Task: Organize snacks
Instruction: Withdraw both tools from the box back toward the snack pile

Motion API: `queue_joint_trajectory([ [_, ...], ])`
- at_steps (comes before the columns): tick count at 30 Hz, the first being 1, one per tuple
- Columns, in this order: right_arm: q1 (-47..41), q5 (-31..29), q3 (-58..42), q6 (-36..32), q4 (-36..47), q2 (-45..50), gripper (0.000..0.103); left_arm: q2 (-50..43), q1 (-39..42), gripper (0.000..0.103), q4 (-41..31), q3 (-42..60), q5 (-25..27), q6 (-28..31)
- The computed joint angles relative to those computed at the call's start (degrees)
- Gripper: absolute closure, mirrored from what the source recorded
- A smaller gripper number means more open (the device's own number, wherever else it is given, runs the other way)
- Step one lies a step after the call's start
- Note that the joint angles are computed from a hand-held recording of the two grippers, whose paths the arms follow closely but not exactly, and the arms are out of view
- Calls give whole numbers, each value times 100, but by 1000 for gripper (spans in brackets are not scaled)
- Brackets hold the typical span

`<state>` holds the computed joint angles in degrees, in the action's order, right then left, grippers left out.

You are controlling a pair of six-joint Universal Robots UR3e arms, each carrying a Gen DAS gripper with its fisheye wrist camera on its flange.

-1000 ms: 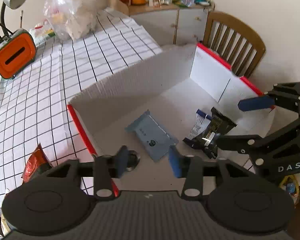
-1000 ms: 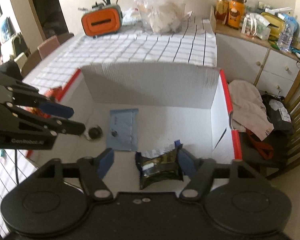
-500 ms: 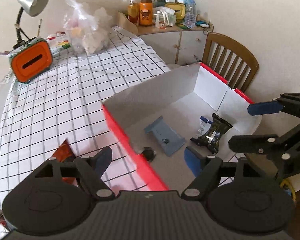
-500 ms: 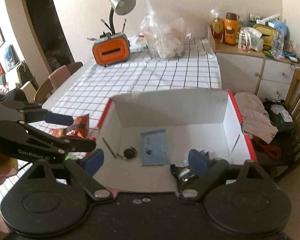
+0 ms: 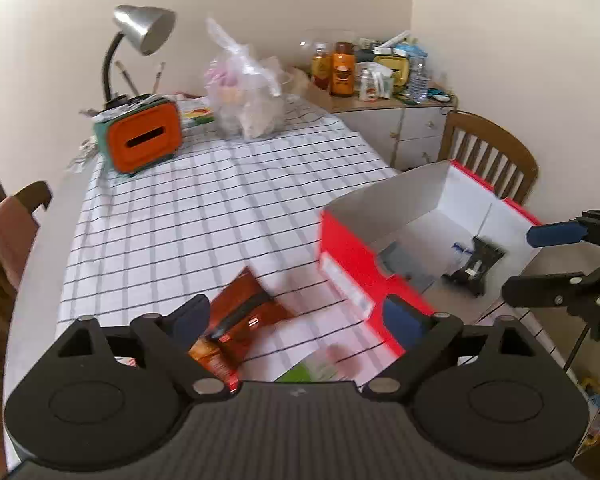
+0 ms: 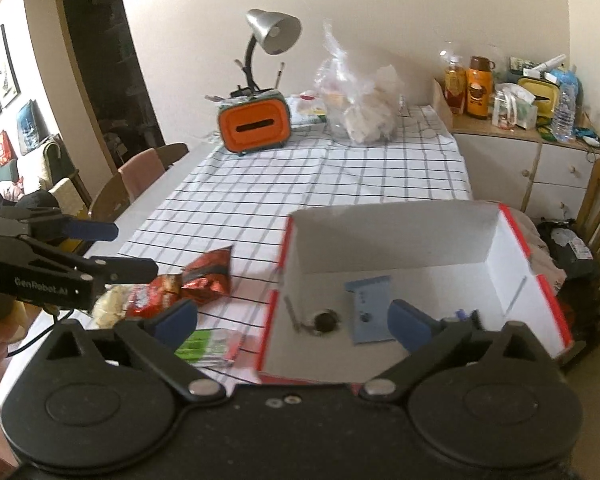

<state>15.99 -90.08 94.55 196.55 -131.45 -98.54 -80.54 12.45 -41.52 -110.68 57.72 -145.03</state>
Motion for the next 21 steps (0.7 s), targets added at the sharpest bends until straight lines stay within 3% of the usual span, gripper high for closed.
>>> queue_joint_trajectory([
  [12,1296,-608,-928,623,-171,1431,1,737,1934,9,-950,-937,-387,1657],
  [16,1502,-661,-1254,565,-237,1934,1,962,2237,9,-849,-1374,-252,1717],
  [21,1535,-446,-1602,202,-281,2496,1,935,2281,9,-401,-1845,256,1365],
])
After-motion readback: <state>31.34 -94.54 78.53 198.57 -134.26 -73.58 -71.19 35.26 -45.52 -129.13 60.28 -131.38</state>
